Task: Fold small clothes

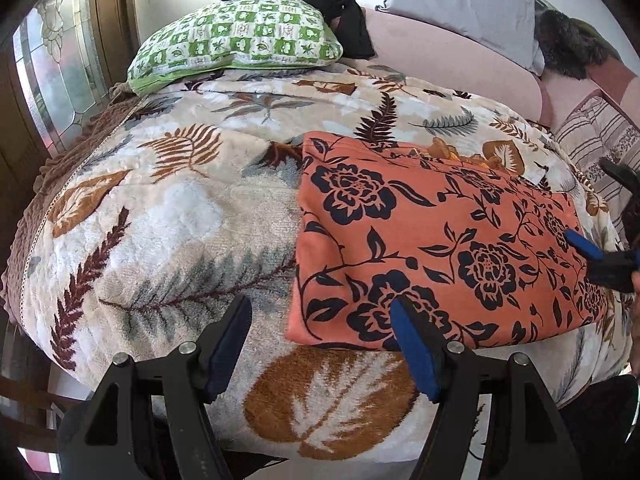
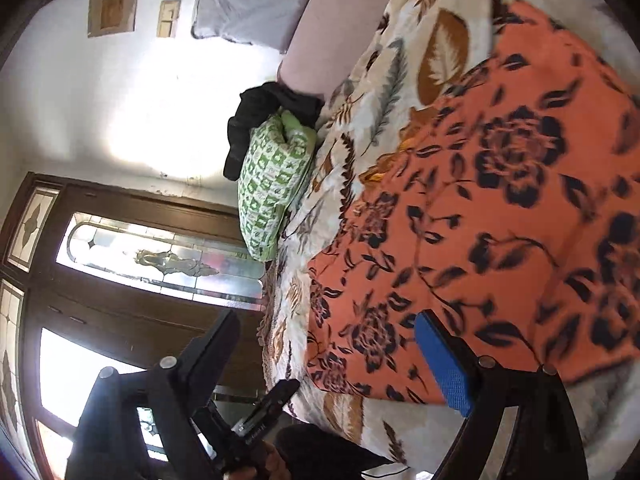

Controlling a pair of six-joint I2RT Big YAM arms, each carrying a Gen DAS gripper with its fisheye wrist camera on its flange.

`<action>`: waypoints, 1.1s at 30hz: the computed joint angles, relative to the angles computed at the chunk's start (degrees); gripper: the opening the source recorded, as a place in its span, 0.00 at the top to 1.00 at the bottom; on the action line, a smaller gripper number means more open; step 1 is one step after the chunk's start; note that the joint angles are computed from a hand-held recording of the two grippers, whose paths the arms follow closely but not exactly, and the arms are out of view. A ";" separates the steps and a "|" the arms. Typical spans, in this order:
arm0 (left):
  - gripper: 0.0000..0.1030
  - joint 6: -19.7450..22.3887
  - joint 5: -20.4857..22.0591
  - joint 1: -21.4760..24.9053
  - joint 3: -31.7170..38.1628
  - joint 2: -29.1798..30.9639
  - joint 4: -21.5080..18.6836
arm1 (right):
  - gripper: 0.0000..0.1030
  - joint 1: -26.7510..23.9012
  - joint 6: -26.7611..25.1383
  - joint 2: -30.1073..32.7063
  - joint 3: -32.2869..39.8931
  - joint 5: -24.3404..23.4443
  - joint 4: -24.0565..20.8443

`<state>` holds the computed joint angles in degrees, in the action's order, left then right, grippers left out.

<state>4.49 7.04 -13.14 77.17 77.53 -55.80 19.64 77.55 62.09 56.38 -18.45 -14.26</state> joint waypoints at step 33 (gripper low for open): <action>0.30 -2.48 -2.48 -6.88 2.82 1.88 -2.90 | 0.12 5.68 24.61 -32.11 -23.60 31.19 -13.13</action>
<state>2.01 4.55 -20.02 80.00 79.40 -58.70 25.31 102.16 29.98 32.78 12.73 -27.40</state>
